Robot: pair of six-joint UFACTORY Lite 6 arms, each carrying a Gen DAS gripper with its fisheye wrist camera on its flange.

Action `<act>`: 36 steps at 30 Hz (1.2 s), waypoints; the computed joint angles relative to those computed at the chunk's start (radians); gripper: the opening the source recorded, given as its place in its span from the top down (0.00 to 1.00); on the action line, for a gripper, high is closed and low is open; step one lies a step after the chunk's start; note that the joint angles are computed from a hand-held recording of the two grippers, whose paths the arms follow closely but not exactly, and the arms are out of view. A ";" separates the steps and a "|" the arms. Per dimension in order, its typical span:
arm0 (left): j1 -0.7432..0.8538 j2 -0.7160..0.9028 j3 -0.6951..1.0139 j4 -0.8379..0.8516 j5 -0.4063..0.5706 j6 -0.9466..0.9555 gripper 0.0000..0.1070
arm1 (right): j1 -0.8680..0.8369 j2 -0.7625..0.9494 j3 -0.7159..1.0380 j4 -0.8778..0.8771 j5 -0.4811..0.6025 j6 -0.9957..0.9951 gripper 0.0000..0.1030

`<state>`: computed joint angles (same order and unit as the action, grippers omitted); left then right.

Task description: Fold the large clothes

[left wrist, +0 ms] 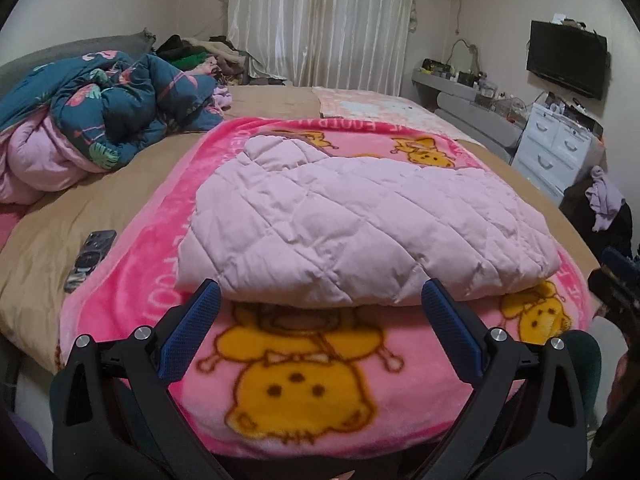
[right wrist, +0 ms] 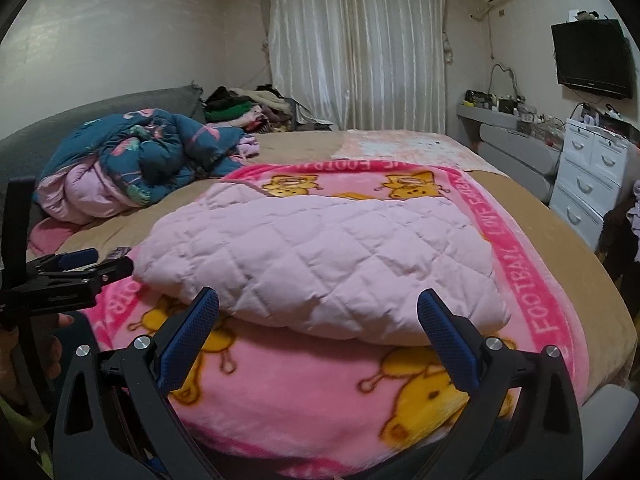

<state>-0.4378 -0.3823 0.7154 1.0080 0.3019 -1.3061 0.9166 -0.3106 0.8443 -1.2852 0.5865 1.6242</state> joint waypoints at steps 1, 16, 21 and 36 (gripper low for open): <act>-0.013 -0.026 -0.020 0.017 0.005 -0.028 0.12 | 0.026 -0.001 -0.009 -0.006 0.022 0.023 0.04; -0.203 -0.065 -0.145 0.217 0.120 -0.299 0.12 | 0.182 0.103 -0.052 -0.004 0.166 0.177 0.04; -0.197 -0.067 -0.148 0.227 0.093 -0.312 0.12 | 0.163 0.103 -0.075 -0.007 0.146 0.194 0.04; -0.189 -0.050 -0.143 0.260 0.072 -0.342 0.12 | 0.158 0.102 -0.067 -0.013 0.151 0.170 0.04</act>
